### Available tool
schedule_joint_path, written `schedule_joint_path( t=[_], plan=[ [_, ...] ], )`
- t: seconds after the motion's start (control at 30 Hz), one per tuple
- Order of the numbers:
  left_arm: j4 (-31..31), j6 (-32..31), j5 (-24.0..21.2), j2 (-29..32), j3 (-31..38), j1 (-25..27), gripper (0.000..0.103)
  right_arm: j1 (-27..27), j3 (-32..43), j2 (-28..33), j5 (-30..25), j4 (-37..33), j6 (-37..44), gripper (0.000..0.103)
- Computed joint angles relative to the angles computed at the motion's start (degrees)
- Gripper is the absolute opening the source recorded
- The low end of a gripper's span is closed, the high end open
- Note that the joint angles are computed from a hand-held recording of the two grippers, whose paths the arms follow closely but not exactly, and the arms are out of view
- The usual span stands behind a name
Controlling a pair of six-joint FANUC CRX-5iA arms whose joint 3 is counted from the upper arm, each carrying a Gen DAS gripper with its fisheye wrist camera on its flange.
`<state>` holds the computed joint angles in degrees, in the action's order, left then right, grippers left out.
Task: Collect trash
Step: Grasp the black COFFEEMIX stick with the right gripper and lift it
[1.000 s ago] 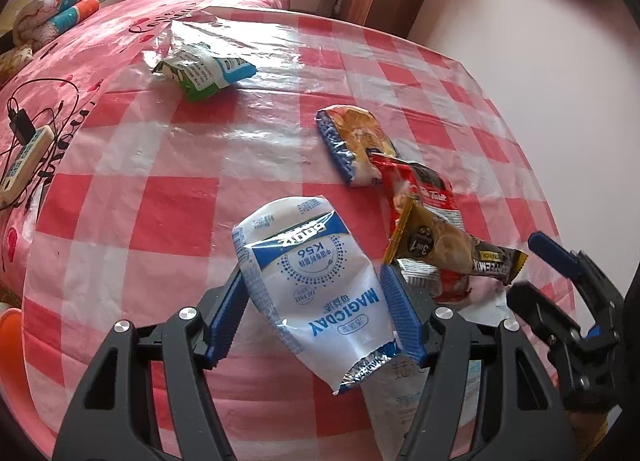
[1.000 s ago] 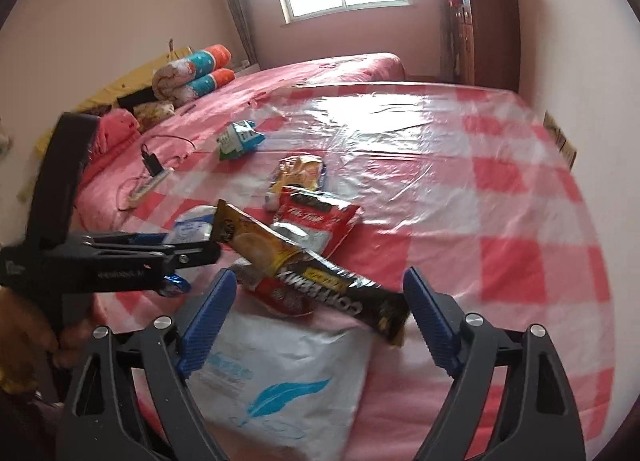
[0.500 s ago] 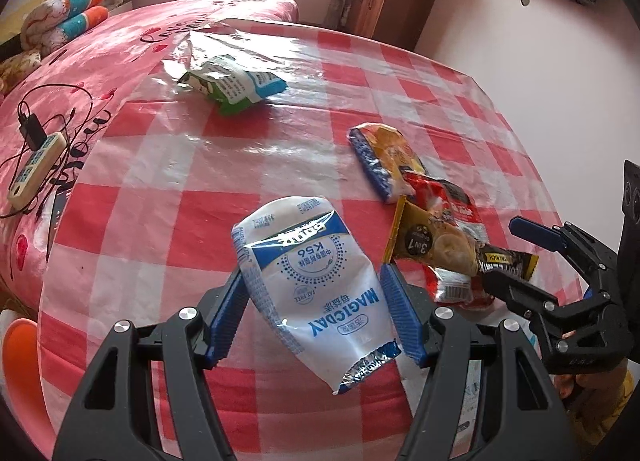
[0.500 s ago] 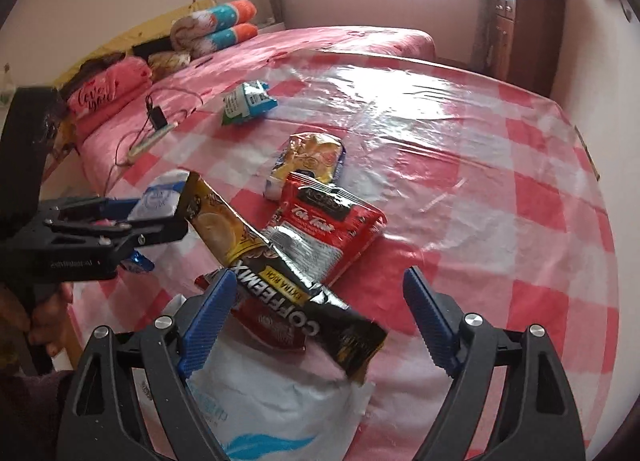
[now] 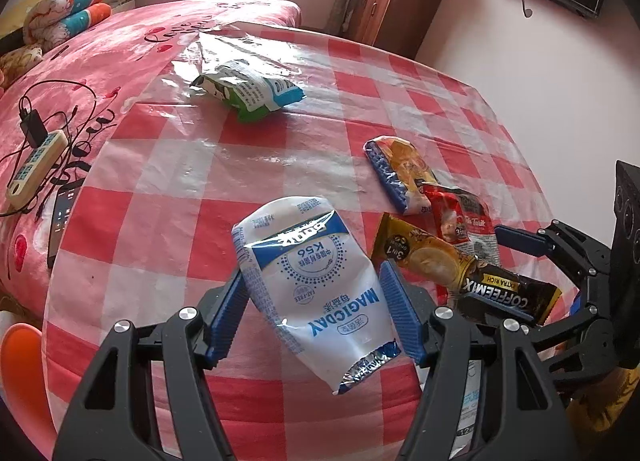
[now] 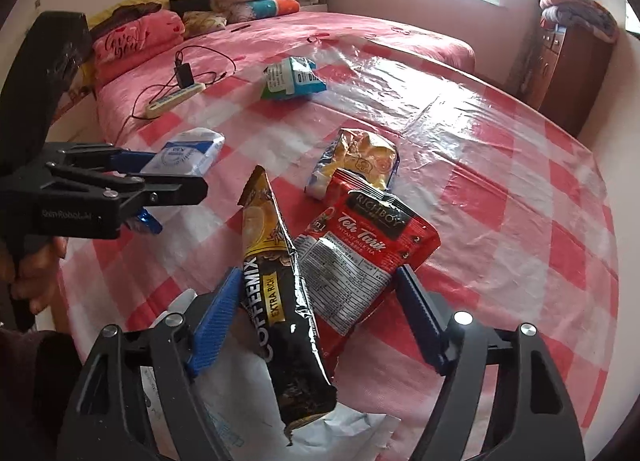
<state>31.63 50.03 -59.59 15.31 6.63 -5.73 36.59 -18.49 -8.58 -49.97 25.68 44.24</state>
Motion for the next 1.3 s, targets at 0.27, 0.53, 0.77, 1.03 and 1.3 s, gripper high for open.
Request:
schedule_joint_path(
  t=[0.27,0.53,0.77,1.03,1.3],
  plan=[
    [1.0,-0.9,-0.39,-0.31,-1.01,0.77,0.067,0.79,-0.37,-0.18,-1.48,2.98,-2.57,0.059],
    [2.5,-2.5,-0.77,-0.81,-2.32,1.7,0.067,2.01,-1.49,-1.34,-1.23,4.67,-6.88,0.052],
    [3.53,-3.48,-1.49,-1.19,-3.15,2.4,0.067,3.42,0.3,-2.44,-1.9,-0.35,-4.62,0.051],
    [4.58,-4.16,-1.49,-1.61,-3.75,3.41,0.067,5.15,0.16,-3.51,-3.89,2.99,-6.81,0.071],
    [4.83,-4.81,-1.73,-1.7,-4.05,3.61,0.067,3.77,3.55,1.12,-3.51,0.49,-1.63,0.072]
  ],
)
